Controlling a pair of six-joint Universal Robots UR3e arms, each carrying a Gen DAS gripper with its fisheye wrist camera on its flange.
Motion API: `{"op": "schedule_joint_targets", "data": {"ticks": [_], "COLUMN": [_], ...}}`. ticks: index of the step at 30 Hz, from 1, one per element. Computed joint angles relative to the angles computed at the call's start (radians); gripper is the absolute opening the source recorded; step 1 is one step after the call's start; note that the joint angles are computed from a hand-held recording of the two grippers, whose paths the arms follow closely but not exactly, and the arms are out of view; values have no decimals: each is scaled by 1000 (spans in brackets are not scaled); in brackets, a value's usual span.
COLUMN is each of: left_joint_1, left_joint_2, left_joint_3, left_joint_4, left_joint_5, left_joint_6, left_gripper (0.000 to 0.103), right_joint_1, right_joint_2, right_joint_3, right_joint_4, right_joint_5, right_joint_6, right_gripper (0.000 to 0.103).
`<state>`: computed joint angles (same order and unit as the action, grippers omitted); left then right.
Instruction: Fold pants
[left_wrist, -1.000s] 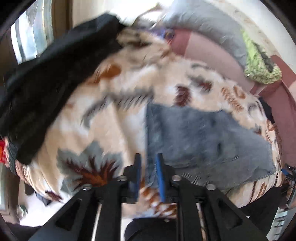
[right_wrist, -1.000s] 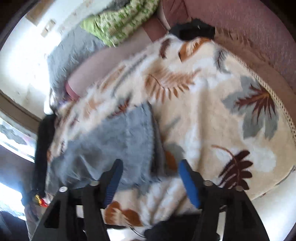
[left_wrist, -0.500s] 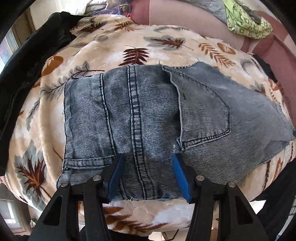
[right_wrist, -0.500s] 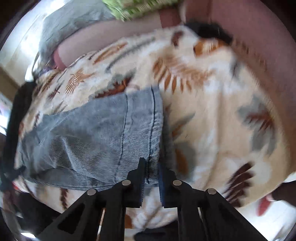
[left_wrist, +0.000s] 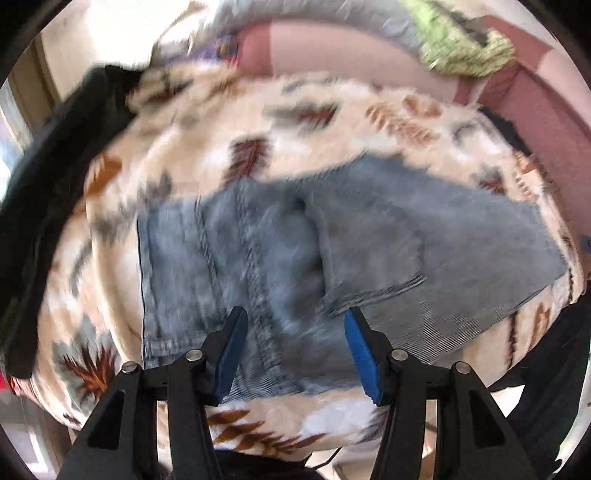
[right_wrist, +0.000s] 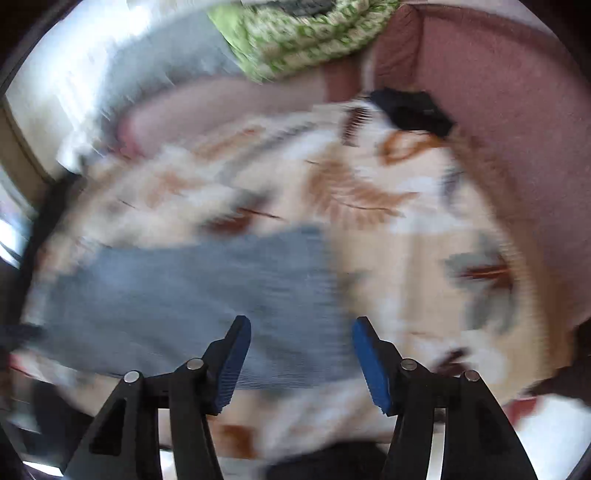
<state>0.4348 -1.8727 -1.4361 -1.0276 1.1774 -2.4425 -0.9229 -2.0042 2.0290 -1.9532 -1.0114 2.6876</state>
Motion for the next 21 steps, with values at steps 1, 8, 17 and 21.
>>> {"op": "schedule_joint_targets", "data": {"ticks": [1,8,17,21], "left_joint_1": [-5,-52,-83,-118], "left_joint_2": [13,-112,-24,-161], "left_joint_3": [-28,-16,-110,-71], "left_joint_4": [42,110,283,338], "left_joint_5": [-7,148,-13,118], "left_joint_6": [-13,-104,-196,-309], "left_gripper": [56,66,66,66], "right_joint_1": [12,93,494,732], "right_joint_2": [41,260,565,918], "right_joint_3": [1,10,-446,-865], "right_joint_4": [16,-115,-209,-191], "right_joint_5": [33,-80,-68,-100], "right_joint_6": [-7,97,281,324], "right_gripper": [61,58,61,61]}}
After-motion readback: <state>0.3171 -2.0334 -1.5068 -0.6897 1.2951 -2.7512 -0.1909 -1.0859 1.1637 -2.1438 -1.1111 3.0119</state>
